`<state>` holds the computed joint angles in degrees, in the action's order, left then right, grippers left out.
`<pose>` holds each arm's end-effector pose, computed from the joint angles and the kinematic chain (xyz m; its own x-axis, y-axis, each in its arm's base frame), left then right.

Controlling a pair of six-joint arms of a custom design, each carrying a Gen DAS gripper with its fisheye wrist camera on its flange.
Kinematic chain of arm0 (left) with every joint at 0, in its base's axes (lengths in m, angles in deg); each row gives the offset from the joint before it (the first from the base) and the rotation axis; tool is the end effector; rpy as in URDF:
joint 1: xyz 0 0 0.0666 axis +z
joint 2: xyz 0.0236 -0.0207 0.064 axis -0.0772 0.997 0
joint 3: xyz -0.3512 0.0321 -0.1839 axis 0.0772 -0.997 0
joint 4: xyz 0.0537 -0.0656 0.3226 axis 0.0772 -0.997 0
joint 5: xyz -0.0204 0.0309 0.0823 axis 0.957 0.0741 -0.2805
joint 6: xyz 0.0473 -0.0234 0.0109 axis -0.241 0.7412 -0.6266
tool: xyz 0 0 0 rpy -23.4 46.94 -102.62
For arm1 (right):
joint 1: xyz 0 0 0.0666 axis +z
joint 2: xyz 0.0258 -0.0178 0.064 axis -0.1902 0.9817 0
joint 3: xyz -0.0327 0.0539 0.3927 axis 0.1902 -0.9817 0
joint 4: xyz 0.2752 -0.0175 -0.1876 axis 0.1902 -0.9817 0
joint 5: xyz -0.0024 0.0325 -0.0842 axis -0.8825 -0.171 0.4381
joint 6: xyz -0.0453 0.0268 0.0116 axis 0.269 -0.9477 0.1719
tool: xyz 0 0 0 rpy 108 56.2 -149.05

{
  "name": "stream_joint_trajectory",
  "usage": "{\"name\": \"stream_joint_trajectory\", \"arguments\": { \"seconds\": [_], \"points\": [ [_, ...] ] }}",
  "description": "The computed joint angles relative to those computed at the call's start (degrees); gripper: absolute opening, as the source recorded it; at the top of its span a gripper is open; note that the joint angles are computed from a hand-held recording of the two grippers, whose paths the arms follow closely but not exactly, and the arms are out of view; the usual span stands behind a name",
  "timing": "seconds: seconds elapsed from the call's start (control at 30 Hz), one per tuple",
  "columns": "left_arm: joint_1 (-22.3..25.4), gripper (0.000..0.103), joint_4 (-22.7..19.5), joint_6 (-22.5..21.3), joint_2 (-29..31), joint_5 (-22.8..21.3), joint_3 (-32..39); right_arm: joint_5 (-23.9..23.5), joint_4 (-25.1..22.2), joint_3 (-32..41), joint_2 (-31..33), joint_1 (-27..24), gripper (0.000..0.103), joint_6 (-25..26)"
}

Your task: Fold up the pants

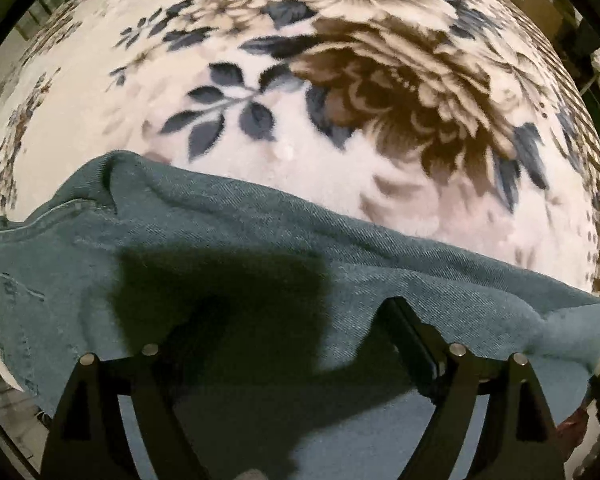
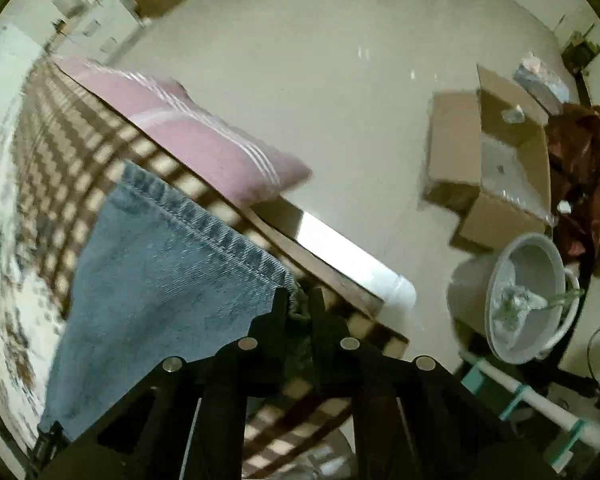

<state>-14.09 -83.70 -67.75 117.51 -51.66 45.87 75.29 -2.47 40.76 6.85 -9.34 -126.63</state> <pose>0.3517 -0.0589 0.4712 -0.9666 -0.2071 -0.1508 -0.2073 0.9782 -0.0146 0.3833 0.0127 0.4072 -0.7545 0.6557 -0.0265 0.6496 0.7520 0.1114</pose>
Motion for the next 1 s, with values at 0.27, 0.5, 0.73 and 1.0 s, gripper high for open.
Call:
{"name": "stream_joint_trajectory", "arguments": {
  "seconds": [0.27, 0.5, 0.73, 1.0],
  "points": [
    [-7.9, 0.084, -3.2, 4.1, -0.1, 5.4, 3.0, 1.8, -4.3, 7.2, -0.4, 5.9, 0.041, 1.4],
    [-13.0, 0.085, -0.9, 5.3, 8.7, 1.0, 9.4, -13.8, 4.2, 12.8, 9.3, 18.5, 0.041, 3.3],
    [-11.7, 0.089, -1.7, 8.9, 15.4, -0.4, 16.9, -11.5, 13.5, 12.0, 12.5, 17.3, 0.041, -2.0],
    [-7.9, 0.089, -5.1, 8.0, 8.0, 5.8, 15.7, -13.9, 15.0, -8.6, -11.4, 3.0, 0.060, -10.5]
  ]
}}
